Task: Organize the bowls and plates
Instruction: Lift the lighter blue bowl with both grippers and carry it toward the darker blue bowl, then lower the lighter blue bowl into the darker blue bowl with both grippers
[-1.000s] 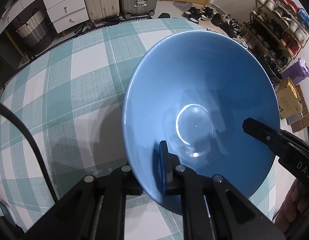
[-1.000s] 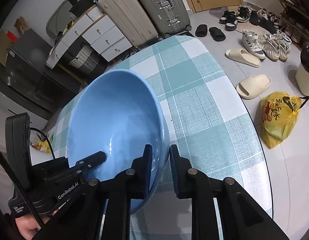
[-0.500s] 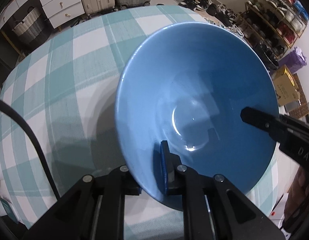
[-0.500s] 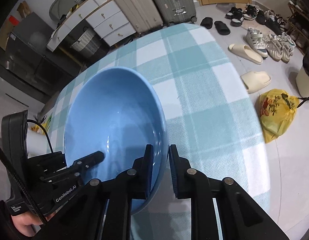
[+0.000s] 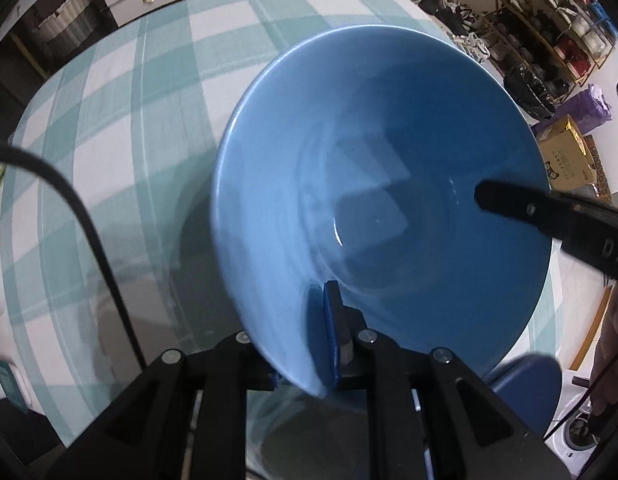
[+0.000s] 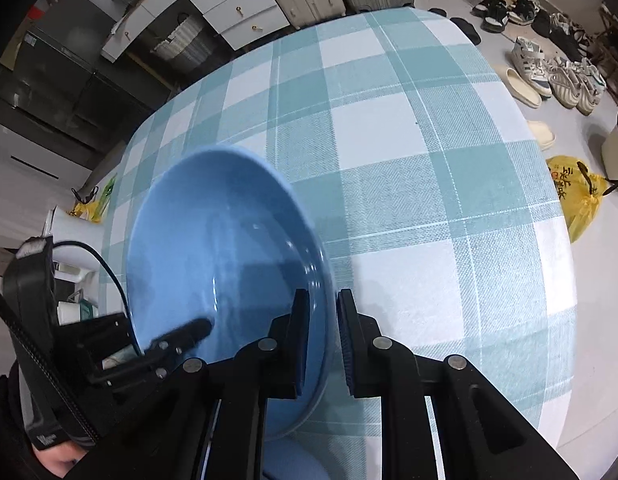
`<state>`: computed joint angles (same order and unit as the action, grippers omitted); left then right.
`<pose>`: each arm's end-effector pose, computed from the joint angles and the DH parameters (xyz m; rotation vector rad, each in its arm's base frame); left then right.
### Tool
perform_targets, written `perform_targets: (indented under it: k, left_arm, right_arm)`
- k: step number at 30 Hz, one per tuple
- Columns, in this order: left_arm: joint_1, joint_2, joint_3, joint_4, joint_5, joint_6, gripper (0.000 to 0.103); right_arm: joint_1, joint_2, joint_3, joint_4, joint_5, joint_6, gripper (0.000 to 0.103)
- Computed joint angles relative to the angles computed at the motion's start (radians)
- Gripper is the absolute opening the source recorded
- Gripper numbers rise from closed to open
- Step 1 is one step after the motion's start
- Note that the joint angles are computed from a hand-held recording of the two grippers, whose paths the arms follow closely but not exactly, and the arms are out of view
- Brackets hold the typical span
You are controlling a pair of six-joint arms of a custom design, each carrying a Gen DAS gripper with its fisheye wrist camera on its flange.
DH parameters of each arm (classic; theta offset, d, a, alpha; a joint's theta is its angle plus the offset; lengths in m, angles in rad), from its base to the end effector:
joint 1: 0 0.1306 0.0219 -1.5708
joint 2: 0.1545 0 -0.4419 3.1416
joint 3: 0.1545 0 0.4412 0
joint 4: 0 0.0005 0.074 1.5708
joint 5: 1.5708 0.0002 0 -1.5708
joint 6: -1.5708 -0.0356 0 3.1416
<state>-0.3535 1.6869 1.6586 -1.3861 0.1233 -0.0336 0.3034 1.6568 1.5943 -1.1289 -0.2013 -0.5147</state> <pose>0.5592 -0.2116 0.4359 0.5911 2.9402 -0.2202 0.5779 0.1879 0.4310 0.2443 2.8243 0.4791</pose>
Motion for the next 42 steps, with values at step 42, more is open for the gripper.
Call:
perform_targets:
  k: [42]
  left_arm:
    - [0.063, -0.006, 0.012, 0.051, 0.050, 0.114, 0.010]
  right_arm:
    - [0.020, 0.007, 0.006, 0.058, 0.062, 0.028, 0.009]
